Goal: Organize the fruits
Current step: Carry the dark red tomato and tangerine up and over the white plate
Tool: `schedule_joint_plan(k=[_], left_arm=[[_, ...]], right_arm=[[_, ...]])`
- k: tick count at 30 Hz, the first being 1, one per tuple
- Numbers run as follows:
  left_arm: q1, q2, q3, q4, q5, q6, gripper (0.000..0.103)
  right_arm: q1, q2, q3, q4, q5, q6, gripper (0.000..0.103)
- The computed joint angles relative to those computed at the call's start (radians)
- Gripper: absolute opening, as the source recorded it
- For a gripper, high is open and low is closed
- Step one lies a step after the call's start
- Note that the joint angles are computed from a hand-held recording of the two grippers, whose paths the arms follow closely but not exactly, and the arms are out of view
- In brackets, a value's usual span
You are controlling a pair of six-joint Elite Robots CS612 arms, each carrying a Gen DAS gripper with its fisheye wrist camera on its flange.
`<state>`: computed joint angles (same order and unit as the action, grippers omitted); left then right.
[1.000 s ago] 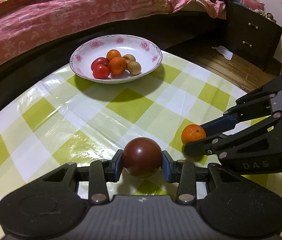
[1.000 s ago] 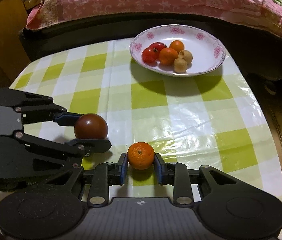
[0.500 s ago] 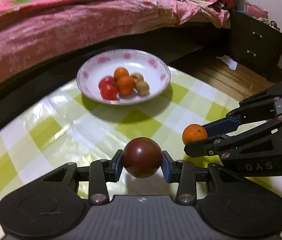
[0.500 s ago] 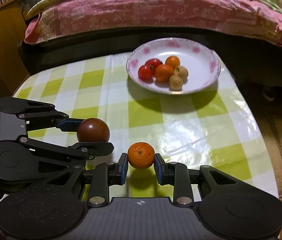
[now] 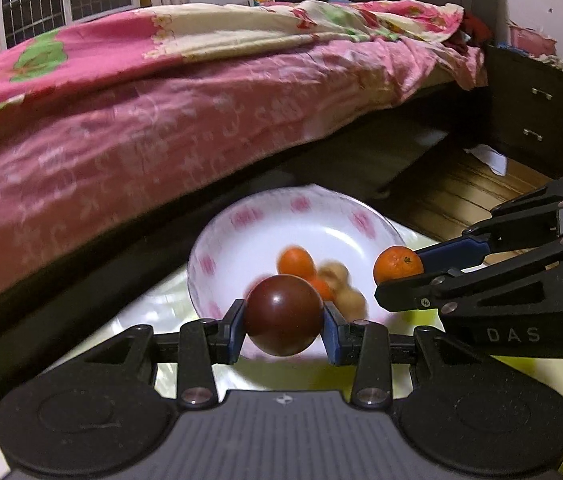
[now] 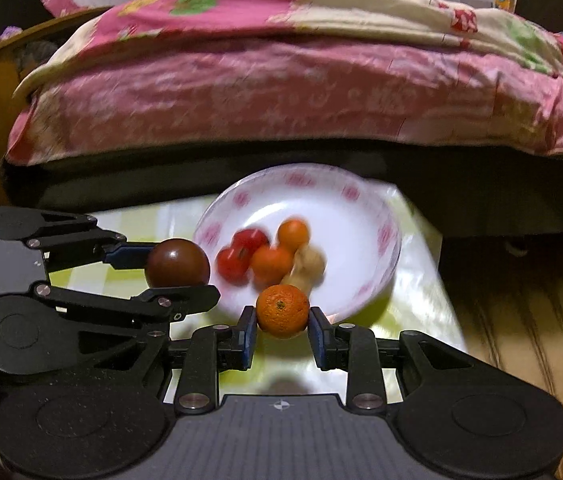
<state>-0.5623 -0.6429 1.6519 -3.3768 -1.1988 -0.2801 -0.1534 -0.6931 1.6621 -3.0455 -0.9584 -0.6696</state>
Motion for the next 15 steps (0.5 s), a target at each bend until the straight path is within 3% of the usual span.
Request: schedule_joint_plan(k=[15], left_arm=[[0.048, 0.08, -0.145, 0.069, -0.019, 0.034, 0.046]], right_arm=[[0.031, 0.106, -0.162, -0.024, -0.016, 0.067, 0.025]])
